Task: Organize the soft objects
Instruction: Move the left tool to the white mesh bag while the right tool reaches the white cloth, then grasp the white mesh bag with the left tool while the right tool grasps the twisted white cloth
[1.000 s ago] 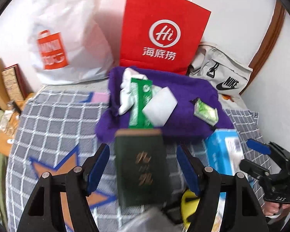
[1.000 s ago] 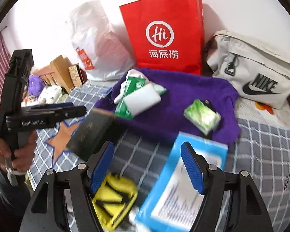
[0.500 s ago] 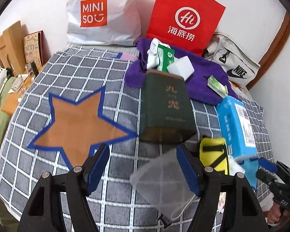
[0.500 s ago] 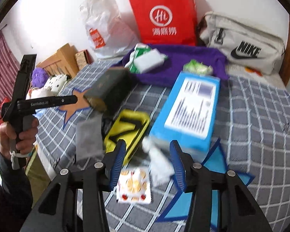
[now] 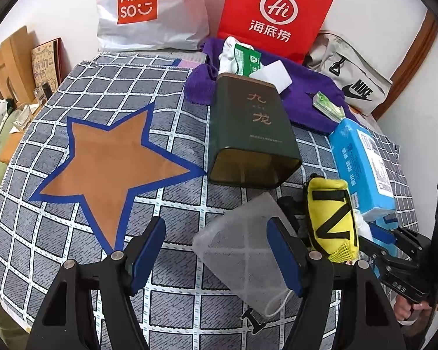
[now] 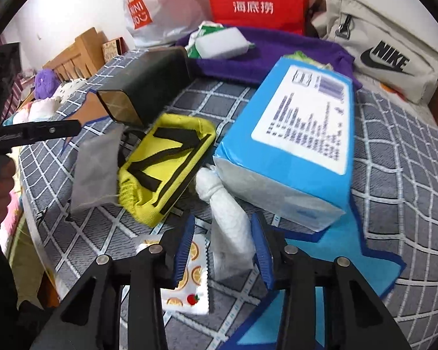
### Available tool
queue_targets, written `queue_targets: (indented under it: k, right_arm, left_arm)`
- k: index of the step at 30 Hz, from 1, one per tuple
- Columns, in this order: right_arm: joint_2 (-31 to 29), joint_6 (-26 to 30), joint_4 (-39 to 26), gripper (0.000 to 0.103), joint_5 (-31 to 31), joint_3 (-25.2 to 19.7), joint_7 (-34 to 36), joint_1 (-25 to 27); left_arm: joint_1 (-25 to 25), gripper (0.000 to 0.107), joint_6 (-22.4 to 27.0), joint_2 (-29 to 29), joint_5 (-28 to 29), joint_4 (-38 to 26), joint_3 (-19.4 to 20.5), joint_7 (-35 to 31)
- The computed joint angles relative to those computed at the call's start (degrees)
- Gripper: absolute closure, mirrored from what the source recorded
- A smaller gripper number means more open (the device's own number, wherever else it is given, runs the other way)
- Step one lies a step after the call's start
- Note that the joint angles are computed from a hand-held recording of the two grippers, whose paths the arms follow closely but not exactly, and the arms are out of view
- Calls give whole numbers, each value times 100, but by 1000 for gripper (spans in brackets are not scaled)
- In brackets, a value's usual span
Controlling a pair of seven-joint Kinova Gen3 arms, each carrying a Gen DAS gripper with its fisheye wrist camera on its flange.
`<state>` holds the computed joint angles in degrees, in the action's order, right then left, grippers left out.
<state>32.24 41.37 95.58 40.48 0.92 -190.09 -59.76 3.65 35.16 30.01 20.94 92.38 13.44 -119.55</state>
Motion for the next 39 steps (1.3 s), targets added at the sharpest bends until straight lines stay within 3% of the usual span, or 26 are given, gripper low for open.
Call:
queue_targets:
  k: [2, 5, 11, 13, 19, 24, 27, 29, 32, 34, 37, 39]
  right_arm:
    - [86, -10, -35, 91, -16, 11, -1, 16]
    - [39, -31, 82, 95, 170, 120, -259, -160]
    - [-152, 439, 225, 96, 449, 16, -777, -492]
    - [-240, 542, 336, 96, 563, -38, -1092, -574]
    - [-413, 826, 690, 96, 717, -342, -1940, -604]
    - [-342, 513, 880, 95, 754, -482, -2247, -378]
    - [-322, 446, 942, 92, 929, -414, -2496, -454]
    - [-354, 275, 1051, 86, 1076, -370, -2732, -456]
    - [-399, 123, 1224, 83, 1364, -313, -3181, -513]
    - [-412, 21, 1311, 78, 1593, -271, -3466, -542]
    - [-278, 355, 1081, 77, 1544, -418, -3269, -488]
    - [-173, 606, 886, 80, 1409, -485, -3000, -467]
  left_arm:
    - [-10, 38, 29, 33, -2, 0, 4, -19]
    - [-36, 38, 50, 78, 16, 31, 38, -102]
    - [-131, 37, 299, 318, 169, -77, 207, -383]
    - [-97, 28, 315, 352, 197, -54, 216, -474]
    - [18, 19, 139, 194, 109, 251, 276, -969]
    - [431, 9, -383, 18, -221, 620, 92, -1040]
    - [1057, 9, -907, -114, -819, 877, -321, -550]
    - [1147, 9, -1105, -148, -985, 975, -346, -282]
    - [1006, 18, -1216, -164, -1103, 1038, -163, -221]
    - [899, 38, -1297, -216, -1124, 1113, -45, -233]
    - [738, 57, -1321, -253, -1104, 1166, 150, -350]
    - [858, 65, -1410, -292, -1187, 1212, 33, -250]
